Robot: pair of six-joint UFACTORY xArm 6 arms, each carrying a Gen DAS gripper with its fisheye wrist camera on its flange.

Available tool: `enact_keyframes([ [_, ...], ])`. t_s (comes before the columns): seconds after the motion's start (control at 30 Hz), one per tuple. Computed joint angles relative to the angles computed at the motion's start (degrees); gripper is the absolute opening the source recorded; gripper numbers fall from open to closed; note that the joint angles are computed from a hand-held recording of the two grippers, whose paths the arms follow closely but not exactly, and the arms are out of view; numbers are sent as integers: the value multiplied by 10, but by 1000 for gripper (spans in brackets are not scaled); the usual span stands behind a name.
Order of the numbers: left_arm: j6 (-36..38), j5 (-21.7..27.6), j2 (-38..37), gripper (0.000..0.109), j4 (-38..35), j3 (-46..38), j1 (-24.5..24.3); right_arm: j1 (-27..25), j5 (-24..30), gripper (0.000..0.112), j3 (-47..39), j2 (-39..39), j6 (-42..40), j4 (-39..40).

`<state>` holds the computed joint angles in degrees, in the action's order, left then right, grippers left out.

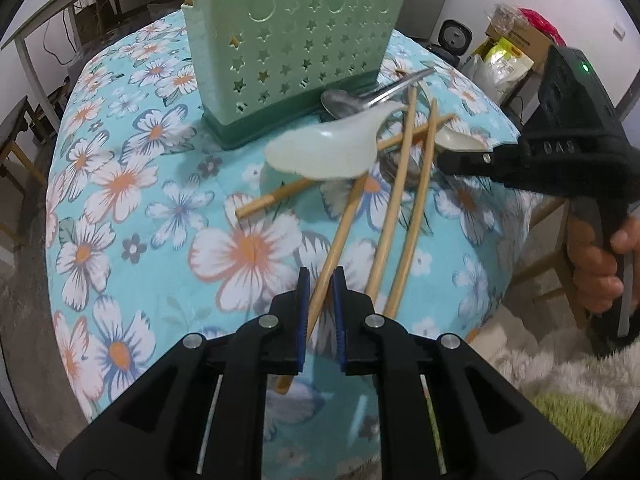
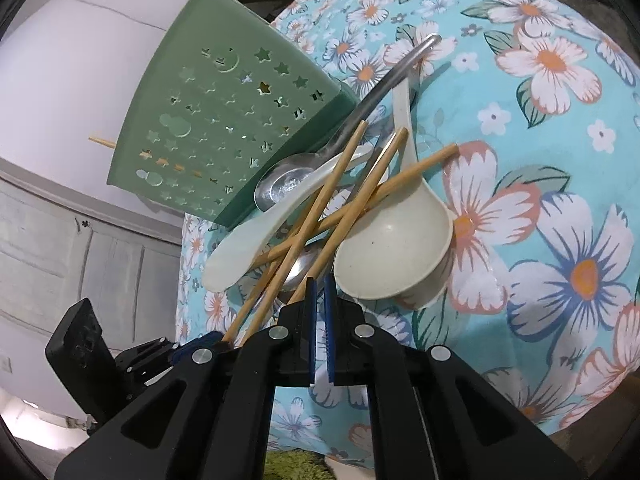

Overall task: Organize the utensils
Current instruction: 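Close the left tool on a chopstick while the right tool grasps another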

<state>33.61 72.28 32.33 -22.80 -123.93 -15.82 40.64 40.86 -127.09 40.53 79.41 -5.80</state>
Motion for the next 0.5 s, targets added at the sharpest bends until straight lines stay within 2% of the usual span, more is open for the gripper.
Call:
enact_keyframes([
  [0.07, -13, 10, 25, 11, -2, -34, -4, 0, -3, 7, -1, 3, 4, 4],
  [0.13, -19, 14, 41, 11, -3, -57, -7, -1, -18, 21, 15, -4, 16, 6],
  [0.2, -21, 9, 51, 12, -3, -69, -13, -2, -28, 27, 20, -4, 26, 7],
  [0.4, -30, -8, 63, 13, 3, -79, -25, -5, -36, 28, 9, 11, 50, 3],
  [0.5, -32, -29, 56, 14, 8, -61, -32, -10, -74, 28, 43, -1, 77, -8],
])
